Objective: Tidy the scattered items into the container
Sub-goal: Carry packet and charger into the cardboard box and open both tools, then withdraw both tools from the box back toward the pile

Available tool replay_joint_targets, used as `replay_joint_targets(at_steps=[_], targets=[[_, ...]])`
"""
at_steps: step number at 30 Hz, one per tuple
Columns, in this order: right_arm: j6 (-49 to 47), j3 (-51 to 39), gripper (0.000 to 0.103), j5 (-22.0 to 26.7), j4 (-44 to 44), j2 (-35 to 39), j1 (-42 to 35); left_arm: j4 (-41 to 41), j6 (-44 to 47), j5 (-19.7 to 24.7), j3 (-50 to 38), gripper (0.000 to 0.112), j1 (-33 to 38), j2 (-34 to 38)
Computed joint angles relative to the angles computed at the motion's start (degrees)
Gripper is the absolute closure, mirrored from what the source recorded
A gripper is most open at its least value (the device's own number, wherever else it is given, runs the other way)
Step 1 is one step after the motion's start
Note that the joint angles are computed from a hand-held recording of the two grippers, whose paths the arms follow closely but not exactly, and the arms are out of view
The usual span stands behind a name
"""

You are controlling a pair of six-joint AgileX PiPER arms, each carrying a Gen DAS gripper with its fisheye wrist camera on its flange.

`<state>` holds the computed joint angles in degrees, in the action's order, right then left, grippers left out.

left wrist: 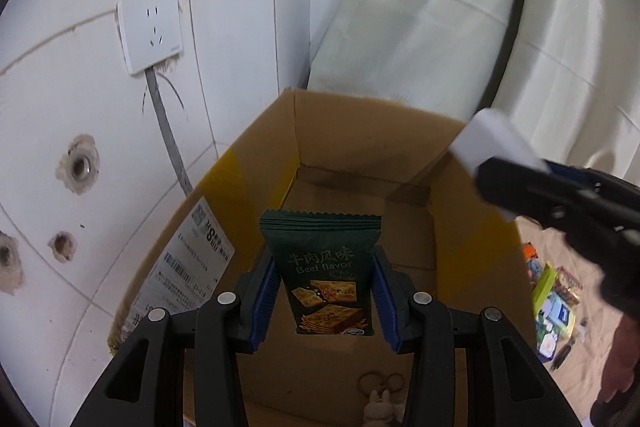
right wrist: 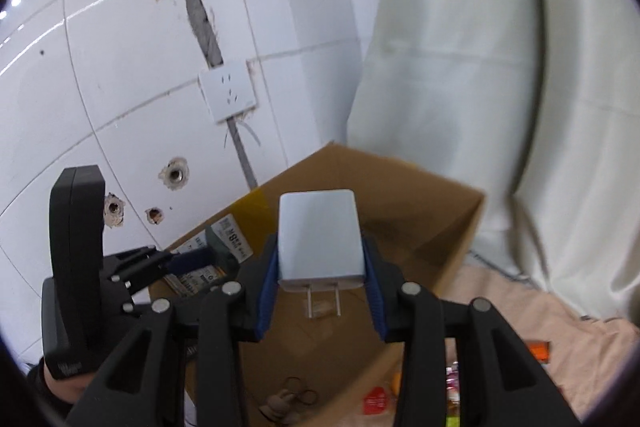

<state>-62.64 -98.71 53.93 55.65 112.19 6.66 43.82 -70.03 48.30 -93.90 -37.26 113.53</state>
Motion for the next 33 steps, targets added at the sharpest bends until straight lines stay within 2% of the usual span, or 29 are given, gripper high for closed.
replay_joint_targets(at_steps=[4, 7, 8, 12, 14, 15, 16, 19, 22, 25, 30, 33], targets=[[3.0, -1.8, 0.060, -2.3, -4.2, 2.8, 3.0, -0.2, 0.1, -1.3, 0.9, 0.067, 0.8, 0.4], [5.7, -4.8, 0.060, -1.9, -6.0, 5.6, 3.2, -1.0, 1.0, -0.5, -0.5, 0.067, 1.0, 1.7], [4.0, -6.6, 0.060, 0.4, -5.3, 7.1, 2.7, -1.9, 1.9, 0.1, -1.4, 0.067, 1.3, 2.2], [4.3, -10.6, 0.059, 2.6, -6.6, 10.4, 2.3, -4.7, 4.8, 0.6, -3.3, 0.064, 2.2, 3.7], [4.4, -10.8, 0.058, 2.6, -6.1, 10.6, 1.9, -4.2, 4.4, 2.2, -3.9, 0.055, 1.9, 4.1], [4.9, -11.7, 0.057, 3.3, -6.3, 11.0, 1.9, -3.9, 4.0, 3.1, -4.3, 0.039, 1.8, 4.3], [5.1, -12.1, 0.051, 3.9, -6.3, 11.1, 1.7, -3.3, 3.2, 2.9, -3.7, 0.027, 1.7, 3.9], [4.2, -11.4, 0.035, 3.2, -5.2, 10.4, 1.3, -3.3, 2.1, 1.5, -2.5, 0.023, 1.9, 2.8], [2.9, -10.6, 0.019, 2.8, -3.7, 9.6, 0.4, -5.4, 4.8, 2.9, -4.2, 0.022, 1.9, 3.5], [2.2, -8.4, 0.001, 0.9, -1.6, 8.1, -0.8, -2.4, 2.1, 4.9, -5.0, 0.022, 0.7, 3.4], [-2.1, -4.7, 0.000, -0.2, 4.1, 4.9, -4.5, 0.2, 1.9, 8.5, -10.1, 0.022, -2.1, 4.1], [-4.2, -4.2, 0.000, 1.9, 8.4, 4.1, -8.3, 2.2, 4.1, 9.9, -16.0, 0.021, -4.5, 5.7]])
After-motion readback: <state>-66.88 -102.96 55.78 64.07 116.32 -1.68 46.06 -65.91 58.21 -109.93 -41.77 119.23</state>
